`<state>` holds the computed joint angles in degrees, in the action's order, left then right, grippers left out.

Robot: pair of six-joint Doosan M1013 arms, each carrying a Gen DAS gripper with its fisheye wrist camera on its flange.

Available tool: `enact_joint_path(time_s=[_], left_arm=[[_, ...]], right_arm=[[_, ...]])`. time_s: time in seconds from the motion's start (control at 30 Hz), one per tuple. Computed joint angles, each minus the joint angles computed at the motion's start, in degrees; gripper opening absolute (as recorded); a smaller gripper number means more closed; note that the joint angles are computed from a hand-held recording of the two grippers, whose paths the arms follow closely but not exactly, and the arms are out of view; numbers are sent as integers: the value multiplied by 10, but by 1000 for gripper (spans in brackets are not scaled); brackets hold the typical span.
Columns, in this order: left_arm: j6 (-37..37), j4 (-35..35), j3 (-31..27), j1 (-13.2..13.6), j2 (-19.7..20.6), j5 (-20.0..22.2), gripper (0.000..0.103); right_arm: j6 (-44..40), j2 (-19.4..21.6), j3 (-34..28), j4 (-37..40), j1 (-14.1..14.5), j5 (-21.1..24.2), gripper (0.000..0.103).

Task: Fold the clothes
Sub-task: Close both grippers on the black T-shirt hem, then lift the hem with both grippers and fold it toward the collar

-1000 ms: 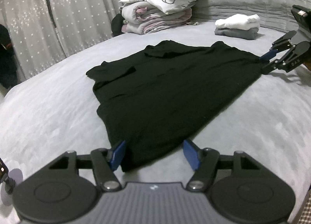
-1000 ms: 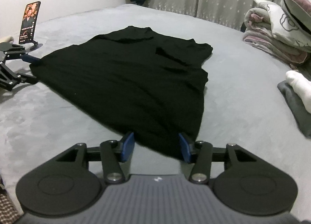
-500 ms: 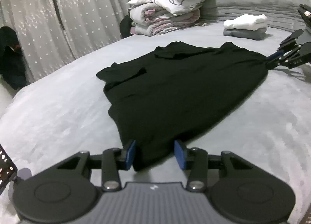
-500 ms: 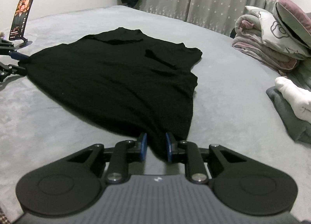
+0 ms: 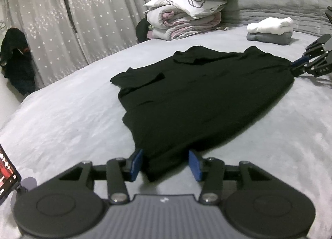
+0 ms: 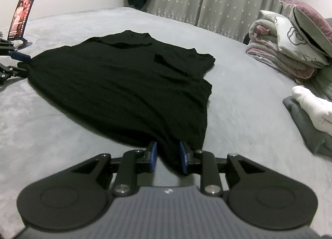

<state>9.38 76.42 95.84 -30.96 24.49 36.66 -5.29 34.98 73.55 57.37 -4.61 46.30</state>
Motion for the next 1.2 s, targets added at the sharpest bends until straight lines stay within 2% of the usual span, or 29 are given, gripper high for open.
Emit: enact_joint_path(time_s=[0.1, 0.17, 0.23, 0.3, 0.33, 0.4, 0.6, 0.7, 0.97, 1.2], left_arm=[[-6, 4, 1, 0, 0, 0, 45], [-9, 6, -1, -1, 2, 4, 35], [-16, 6, -3, -3, 4, 15, 15], [-29, 1, -5, -4, 4, 22, 7], [-38, -3, -5, -3, 2, 22, 5], [-69, 7, -3, -2, -2, 18, 4], [-178, 74, 0, 0, -15, 21, 3], [-204, 99, -9, 3, -17, 23, 3], [-199, 90, -66, 26, 3, 38, 3], [-142, 8, -136, 58, 39, 30, 3]], right_arm=[[0, 0, 3, 7, 1, -5, 28], [-6, -2, 8, 14, 2, -14, 28], [-18, -6, 15, 23, 4, -26, 19], [-22, -8, 17, 29, 4, -30, 9], [-18, -8, 16, 34, 4, -30, 8], [-11, -9, 14, 42, 4, -30, 5], [-7, -15, 9, 81, 4, -33, 4], [-12, -17, 2, 103, 5, -30, 4], [-12, -2, -44, 128, 24, -53, 4], [45, 35, -117, 83, 43, -67, 4]])
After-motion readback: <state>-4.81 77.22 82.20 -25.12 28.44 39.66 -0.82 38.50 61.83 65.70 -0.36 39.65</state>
